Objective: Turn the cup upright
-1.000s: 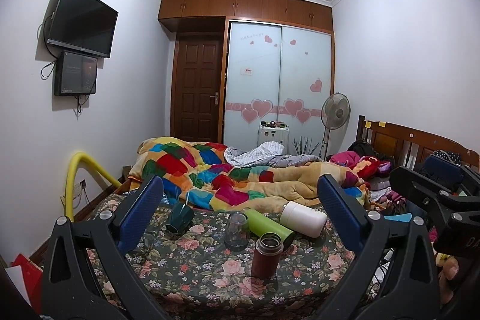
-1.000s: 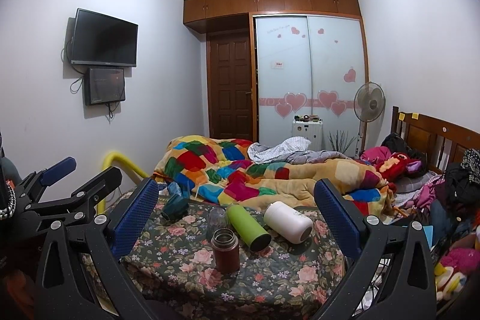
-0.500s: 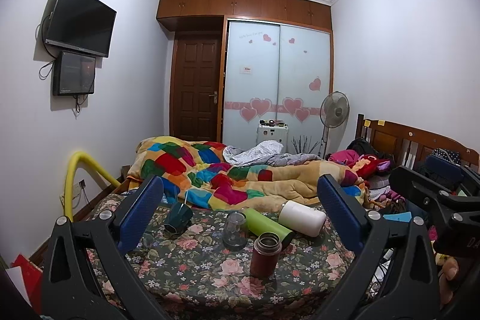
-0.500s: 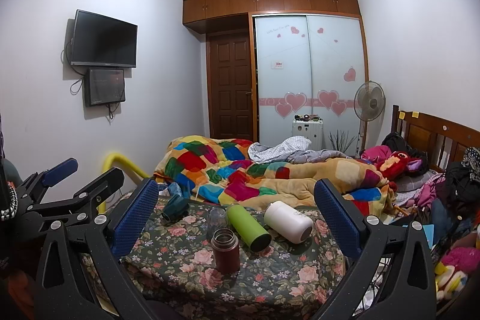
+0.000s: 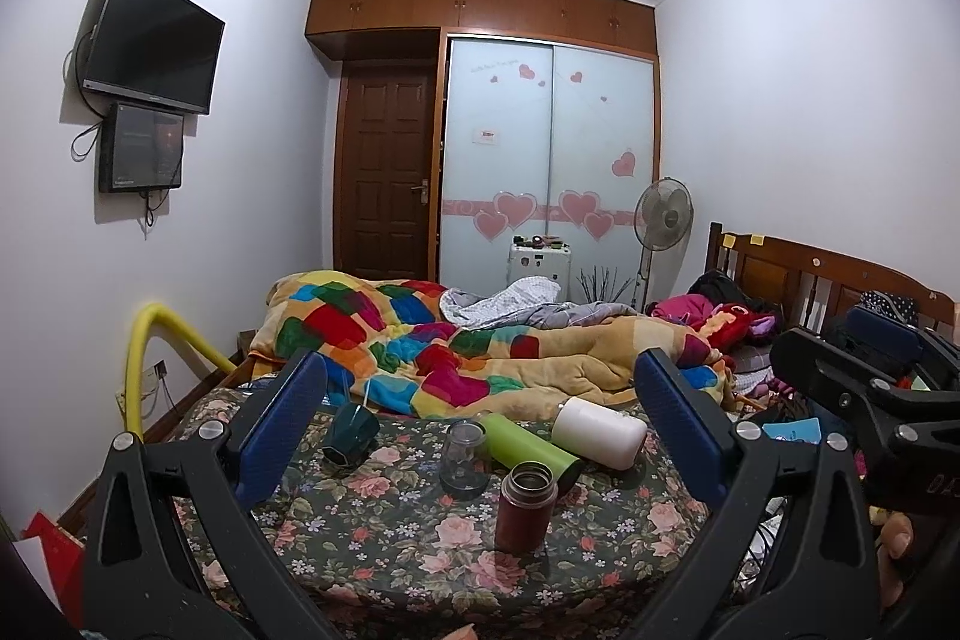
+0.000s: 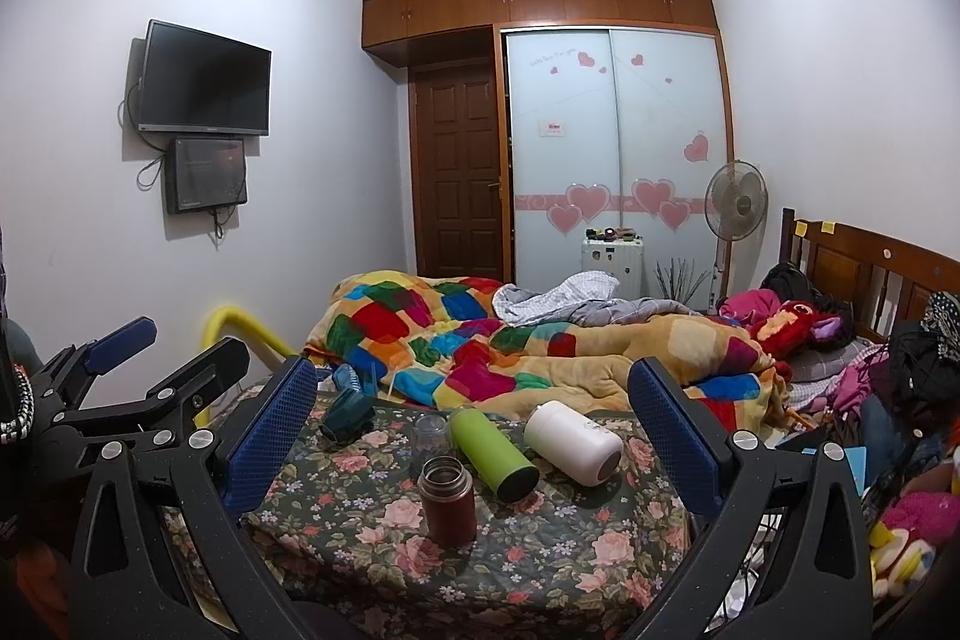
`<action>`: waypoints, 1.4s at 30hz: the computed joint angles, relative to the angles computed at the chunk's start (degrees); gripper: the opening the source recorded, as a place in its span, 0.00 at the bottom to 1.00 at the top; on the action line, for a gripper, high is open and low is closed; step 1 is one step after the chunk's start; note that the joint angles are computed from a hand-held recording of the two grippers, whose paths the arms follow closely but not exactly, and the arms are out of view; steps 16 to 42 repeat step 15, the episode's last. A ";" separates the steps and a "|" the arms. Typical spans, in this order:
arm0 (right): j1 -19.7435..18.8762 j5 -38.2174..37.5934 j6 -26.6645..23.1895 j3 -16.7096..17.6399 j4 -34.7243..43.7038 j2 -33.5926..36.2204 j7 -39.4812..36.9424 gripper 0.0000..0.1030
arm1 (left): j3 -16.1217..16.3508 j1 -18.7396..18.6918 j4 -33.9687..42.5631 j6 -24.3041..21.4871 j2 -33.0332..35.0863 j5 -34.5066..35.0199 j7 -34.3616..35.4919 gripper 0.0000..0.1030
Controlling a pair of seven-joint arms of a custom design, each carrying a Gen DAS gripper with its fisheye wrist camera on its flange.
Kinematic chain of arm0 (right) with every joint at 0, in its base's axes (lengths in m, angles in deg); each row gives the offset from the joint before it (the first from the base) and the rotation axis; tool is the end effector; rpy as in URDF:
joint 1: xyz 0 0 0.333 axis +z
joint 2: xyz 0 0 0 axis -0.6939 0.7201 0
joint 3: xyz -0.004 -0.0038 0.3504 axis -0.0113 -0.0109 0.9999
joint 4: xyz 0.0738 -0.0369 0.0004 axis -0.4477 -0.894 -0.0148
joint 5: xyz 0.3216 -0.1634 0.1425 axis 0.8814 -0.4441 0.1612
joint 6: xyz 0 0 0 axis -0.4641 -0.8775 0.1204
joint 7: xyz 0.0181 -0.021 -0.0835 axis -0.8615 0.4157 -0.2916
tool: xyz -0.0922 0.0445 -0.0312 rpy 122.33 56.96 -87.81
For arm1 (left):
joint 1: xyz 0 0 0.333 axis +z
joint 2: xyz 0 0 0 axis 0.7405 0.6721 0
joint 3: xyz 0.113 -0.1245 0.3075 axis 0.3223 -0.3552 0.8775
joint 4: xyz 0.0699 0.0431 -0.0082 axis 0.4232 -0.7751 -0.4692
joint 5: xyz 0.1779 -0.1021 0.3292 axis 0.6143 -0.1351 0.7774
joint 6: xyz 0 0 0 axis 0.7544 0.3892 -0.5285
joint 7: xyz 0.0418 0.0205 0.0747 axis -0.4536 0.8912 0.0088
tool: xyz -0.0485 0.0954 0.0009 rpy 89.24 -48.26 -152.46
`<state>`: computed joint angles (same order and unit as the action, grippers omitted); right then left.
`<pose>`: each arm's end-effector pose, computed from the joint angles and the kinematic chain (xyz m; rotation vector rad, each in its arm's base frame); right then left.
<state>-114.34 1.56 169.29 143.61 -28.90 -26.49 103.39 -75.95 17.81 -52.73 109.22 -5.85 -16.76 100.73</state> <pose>0.5402 0.2010 0.7092 -1.2838 1.4711 -1.1451 0.5972 -0.4011 0.6842 -1.1315 1.6409 -1.4521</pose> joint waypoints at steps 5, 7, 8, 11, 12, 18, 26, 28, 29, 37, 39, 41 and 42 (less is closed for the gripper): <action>-0.03 0.09 -0.32 0.04 -0.16 0.06 0.04 1.00 | -0.84 0.36 0.04 -0.06 0.18 -1.03 2.15 1.00; -0.05 0.11 -0.48 0.02 -0.22 -0.12 0.18 1.00 | -0.69 0.25 -0.09 0.06 0.15 -1.20 2.48 1.00; -0.09 0.12 -0.51 0.03 -0.27 -0.10 0.24 1.00 | -0.86 0.25 0.29 -0.20 0.38 -1.59 2.90 1.00; -0.34 0.12 -0.77 0.22 -0.15 0.17 0.42 1.00 | -0.95 0.27 0.14 -0.17 0.37 -2.25 3.60 1.00; -0.46 0.10 -0.89 0.32 -0.08 0.32 0.45 1.00 | -1.50 0.56 0.63 -0.57 0.69 -3.09 4.63 1.00; -0.80 0.03 -1.28 0.66 0.04 0.57 0.68 1.00 | -2.52 1.16 0.95 -1.24 1.13 -5.39 7.37 1.00; -0.80 0.03 -1.28 0.66 0.04 0.57 0.68 1.00 | -2.52 1.16 0.95 -1.24 1.13 -5.39 7.37 1.00; -0.80 0.03 -1.28 0.66 0.04 0.57 0.68 1.00 | -2.52 1.16 0.95 -1.24 1.13 -5.39 7.37 1.00; -0.80 0.03 -1.28 0.66 0.04 0.57 0.68 1.00 | -2.52 1.16 0.95 -1.24 1.13 -5.39 7.37 1.00; -0.80 0.03 -1.28 0.66 0.04 0.57 0.68 1.00 | -2.52 1.16 0.95 -1.24 1.13 -5.39 7.37 1.00; -0.80 0.03 -1.28 0.66 0.04 0.57 0.68 1.00 | -2.52 1.16 0.95 -1.24 1.13 -5.39 7.37 1.00; -0.80 0.03 -1.28 0.66 0.04 0.57 0.68 1.00 | -2.52 1.16 0.95 -1.24 1.13 -5.39 7.37 1.00; -0.80 0.03 -1.28 0.66 0.04 0.57 0.68 1.00 | -2.52 1.16 0.95 -1.24 1.13 -5.39 7.37 1.00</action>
